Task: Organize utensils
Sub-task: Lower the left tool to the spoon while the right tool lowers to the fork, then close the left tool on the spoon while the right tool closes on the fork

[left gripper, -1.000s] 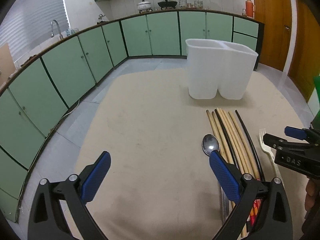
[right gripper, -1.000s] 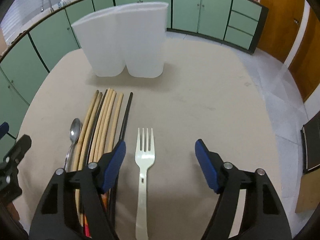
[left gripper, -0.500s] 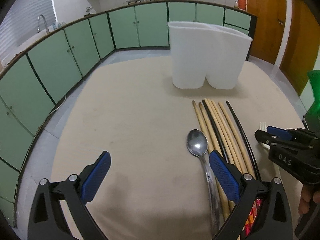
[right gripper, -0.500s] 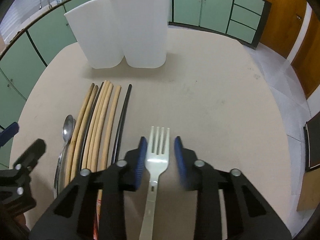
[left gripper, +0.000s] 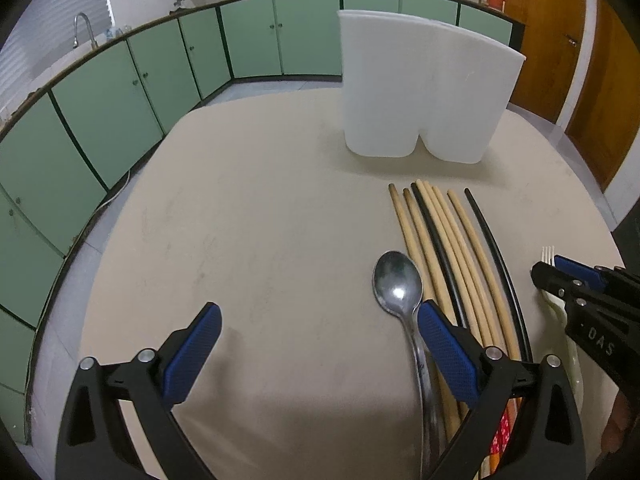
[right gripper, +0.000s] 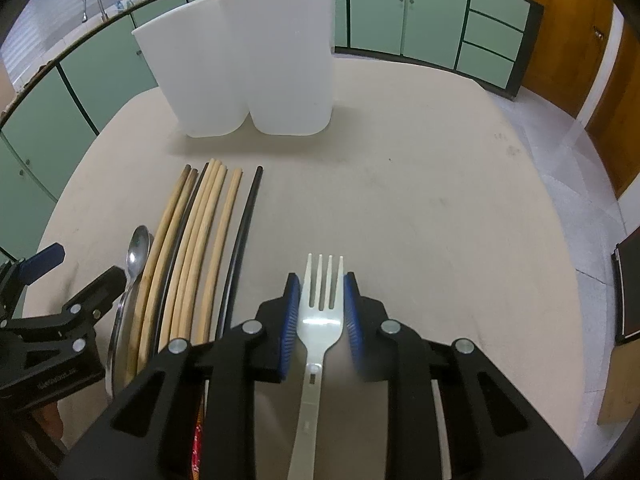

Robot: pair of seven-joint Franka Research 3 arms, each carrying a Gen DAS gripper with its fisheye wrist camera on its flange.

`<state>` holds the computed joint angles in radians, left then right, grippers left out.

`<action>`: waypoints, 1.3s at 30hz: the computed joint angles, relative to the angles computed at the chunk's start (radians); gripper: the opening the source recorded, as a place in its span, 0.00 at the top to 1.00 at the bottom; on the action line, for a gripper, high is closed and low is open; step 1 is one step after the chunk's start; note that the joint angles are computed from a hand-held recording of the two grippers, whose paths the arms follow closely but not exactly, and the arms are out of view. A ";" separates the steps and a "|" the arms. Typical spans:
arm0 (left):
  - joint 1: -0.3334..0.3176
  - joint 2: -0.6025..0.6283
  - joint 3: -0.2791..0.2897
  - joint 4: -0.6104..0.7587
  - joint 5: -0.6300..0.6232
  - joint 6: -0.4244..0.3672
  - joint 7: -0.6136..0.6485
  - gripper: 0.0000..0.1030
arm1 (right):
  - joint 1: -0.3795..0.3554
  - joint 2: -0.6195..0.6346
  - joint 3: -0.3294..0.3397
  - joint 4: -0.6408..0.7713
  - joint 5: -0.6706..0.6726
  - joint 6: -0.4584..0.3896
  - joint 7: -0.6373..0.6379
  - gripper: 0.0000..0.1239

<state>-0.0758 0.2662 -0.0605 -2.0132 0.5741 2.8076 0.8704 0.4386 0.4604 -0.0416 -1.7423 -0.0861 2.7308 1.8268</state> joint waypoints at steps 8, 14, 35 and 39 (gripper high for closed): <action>0.003 0.008 -0.004 0.000 -0.016 -0.001 0.023 0.07 | 0.012 -0.004 -0.007 -0.019 -0.012 0.021 0.018 0.82; 0.006 0.002 0.005 -0.017 -0.007 0.004 0.022 0.06 | 0.019 -0.004 -0.012 -0.022 -0.021 0.026 0.024 0.82; 0.024 0.090 -0.032 0.137 -0.131 -0.150 0.051 0.15 | -0.017 0.050 0.016 0.094 0.038 -0.079 -0.052 0.77; 0.024 0.094 -0.034 0.145 -0.168 -0.153 0.065 0.20 | -0.009 0.063 0.004 0.118 0.024 -0.102 -0.047 0.75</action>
<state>-0.0513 0.3606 -0.0945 -1.8684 0.4058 2.6546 0.9354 0.4298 0.5232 -0.0373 -1.6242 -0.0616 2.6285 1.7801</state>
